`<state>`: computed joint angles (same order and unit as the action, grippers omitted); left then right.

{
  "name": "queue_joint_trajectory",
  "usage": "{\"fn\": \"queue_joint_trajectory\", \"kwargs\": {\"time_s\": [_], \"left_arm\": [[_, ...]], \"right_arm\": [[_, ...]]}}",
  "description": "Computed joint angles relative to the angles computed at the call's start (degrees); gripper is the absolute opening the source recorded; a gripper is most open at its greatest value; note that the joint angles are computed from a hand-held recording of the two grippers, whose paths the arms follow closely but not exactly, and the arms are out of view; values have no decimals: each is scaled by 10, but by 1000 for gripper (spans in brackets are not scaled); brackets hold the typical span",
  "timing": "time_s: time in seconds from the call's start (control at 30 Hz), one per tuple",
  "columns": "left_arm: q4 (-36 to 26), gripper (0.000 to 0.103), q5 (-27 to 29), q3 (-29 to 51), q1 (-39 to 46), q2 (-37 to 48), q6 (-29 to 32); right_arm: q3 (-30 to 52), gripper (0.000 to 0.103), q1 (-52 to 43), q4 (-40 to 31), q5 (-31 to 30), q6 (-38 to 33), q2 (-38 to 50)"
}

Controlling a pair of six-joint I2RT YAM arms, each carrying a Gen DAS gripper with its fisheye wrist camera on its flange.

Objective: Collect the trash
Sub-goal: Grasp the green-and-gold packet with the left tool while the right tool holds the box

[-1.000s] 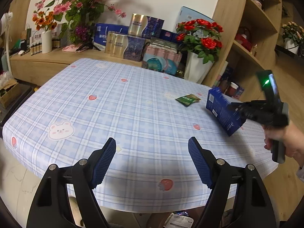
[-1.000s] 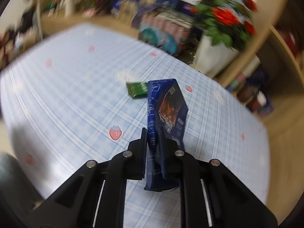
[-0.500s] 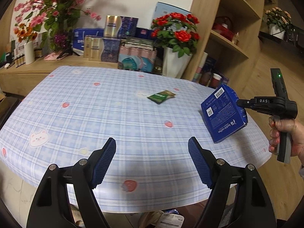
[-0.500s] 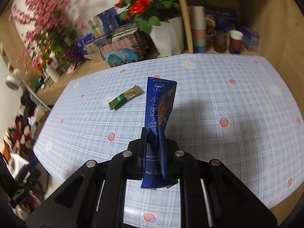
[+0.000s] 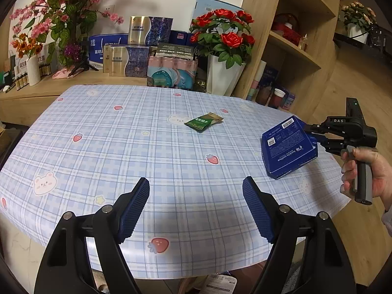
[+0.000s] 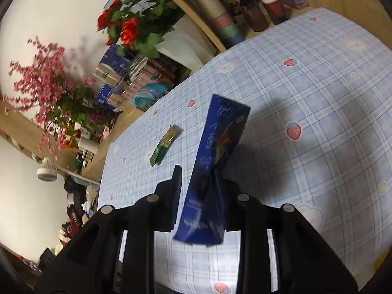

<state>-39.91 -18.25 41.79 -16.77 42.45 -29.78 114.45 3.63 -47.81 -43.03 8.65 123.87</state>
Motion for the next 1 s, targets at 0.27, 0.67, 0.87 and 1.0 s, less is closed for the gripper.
{"fn": "queue_joint_trajectory", "kwargs": {"time_s": [0.27, 0.67, 0.87, 1.0], "left_arm": [[62, 76, 69, 7, 54, 85, 33], [169, 76, 151, 265, 139, 501, 195], [115, 69, 148, 461, 144, 697, 188], [82, 65, 138, 540, 151, 763, 186]], "right_arm": [[156, 35, 7, -85, 0, -24, 115], [87, 19, -22, 53, -10, 17, 62], [34, 19, -23, 105, 32, -2, 21], [0, 19, -25, 128, 28, -3, 0]]}}
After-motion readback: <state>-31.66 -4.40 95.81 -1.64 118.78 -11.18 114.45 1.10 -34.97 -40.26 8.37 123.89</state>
